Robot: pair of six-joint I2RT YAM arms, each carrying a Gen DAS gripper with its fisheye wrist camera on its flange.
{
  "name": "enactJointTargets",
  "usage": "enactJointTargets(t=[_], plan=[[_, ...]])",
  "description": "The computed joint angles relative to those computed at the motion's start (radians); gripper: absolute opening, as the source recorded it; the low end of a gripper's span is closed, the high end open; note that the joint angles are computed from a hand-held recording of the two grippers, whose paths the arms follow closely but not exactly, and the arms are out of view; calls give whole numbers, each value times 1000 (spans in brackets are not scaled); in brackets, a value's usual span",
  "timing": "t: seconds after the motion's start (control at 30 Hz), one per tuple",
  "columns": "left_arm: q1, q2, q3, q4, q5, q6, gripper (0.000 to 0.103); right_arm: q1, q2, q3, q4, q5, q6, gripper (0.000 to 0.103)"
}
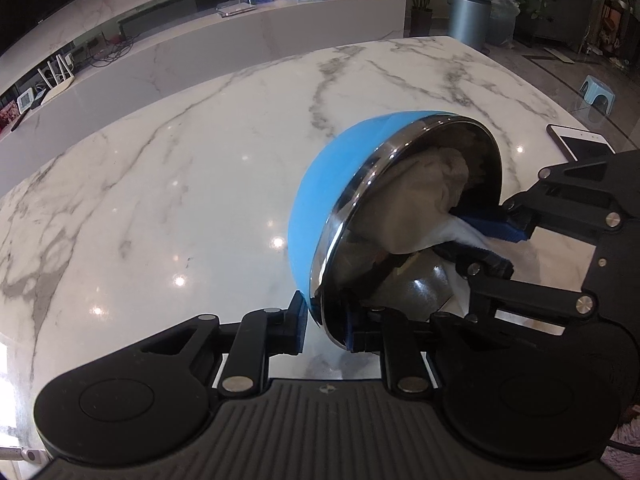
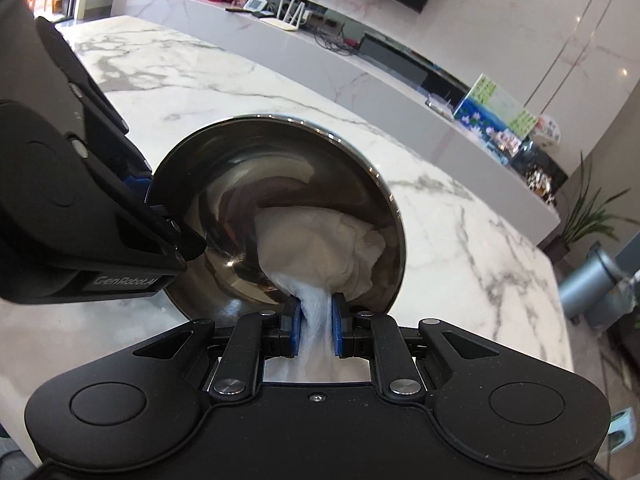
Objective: Clean bowl
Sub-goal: 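Rotate the bowl with the left gripper while the right gripper wipes inside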
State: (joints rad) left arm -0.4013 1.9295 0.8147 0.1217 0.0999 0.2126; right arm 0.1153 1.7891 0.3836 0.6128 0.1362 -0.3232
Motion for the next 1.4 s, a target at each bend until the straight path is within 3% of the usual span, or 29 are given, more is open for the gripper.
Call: enactJointTargets(t=[0.33, 0.57, 0.7, 0.87, 0.97, 1.1, 1.23, 1.4], plan=[[1, 18, -1, 20, 11, -22, 18, -185, -3, 170, -294, -383, 232, 13], [41, 61, 31, 11, 95, -78, 20, -208, 3, 194, -322, -427, 248, 13], [41, 58, 31, 4, 95, -81, 20, -211, 15, 202, -321, -431, 248, 13], [35, 48, 34, -12, 83, -67, 18, -207, 44, 157, -245, -409, 225, 12], [22, 43, 27, -3, 60, -55, 18, -179, 28, 129, -211, -345, 201, 12], [15, 39, 24, 0, 40, -48, 18, -115, 11, 83, -121, -203, 138, 12], [16, 34, 22, -1, 38, -42, 18, -38, 27, 16, 54, -29, 44, 12], [21, 31, 23, -1, 50, -42, 17, -43, 65, 23, 84, -19, 39, 12]])
